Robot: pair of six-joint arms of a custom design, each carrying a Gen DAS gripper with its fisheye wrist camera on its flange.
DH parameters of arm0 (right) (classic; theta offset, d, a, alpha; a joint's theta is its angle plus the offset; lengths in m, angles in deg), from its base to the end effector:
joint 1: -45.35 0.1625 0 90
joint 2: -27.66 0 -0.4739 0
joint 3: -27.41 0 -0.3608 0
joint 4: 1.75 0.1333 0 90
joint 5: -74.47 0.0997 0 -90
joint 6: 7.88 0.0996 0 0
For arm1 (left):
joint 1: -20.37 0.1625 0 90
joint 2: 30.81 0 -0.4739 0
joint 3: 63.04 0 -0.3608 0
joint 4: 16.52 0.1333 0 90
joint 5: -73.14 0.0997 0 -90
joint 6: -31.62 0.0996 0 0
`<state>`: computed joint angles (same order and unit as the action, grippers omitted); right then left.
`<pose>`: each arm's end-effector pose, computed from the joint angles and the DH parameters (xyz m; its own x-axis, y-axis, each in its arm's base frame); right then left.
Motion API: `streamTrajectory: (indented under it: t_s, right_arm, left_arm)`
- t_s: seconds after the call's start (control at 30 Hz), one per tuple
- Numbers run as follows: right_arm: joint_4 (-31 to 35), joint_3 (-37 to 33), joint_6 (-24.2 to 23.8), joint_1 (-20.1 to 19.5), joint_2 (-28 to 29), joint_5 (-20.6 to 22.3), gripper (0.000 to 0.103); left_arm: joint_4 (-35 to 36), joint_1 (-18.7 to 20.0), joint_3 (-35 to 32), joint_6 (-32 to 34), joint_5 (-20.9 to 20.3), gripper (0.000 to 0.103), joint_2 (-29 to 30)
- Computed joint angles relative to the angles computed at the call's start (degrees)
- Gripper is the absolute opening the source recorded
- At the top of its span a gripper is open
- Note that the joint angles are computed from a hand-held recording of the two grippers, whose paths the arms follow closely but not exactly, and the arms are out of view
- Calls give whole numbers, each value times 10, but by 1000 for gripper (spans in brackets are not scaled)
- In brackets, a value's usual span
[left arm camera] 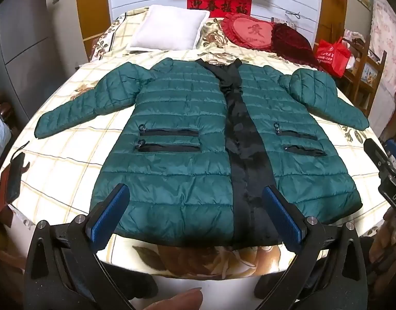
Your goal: Fold large clothes
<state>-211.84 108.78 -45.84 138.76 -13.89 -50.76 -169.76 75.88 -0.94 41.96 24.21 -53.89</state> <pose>0.1191 -0.7230 0.3303 -0.6634 0.3054 0.6831 -0.5303 0.4522 -0.7171 -0.3107 -0.8032 0.0935 -0.6687 0.3364 -0.6631 0.6470 0.7027 -0.2960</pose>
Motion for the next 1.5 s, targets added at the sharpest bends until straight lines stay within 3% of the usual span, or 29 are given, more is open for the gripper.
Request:
streamTrajectory:
  t_s: [0.17,0.23,0.3,1.5]
  right_arm:
    - [-1,-2,-13,2,3,-2,102]
    - [2,1,3,0,-1,2,102]
    - [2,3,0,-1,-3,4,102]
    - [-8,5,12,0,-7,-5,102]
  left_arm:
    - [-27,3,10,9,1,103,6]
    - [-36,3,15,11,1,103,6]
    - [-11,3,6,1,-2,103,2]
    - [1,5,4,-2,1,103,2]
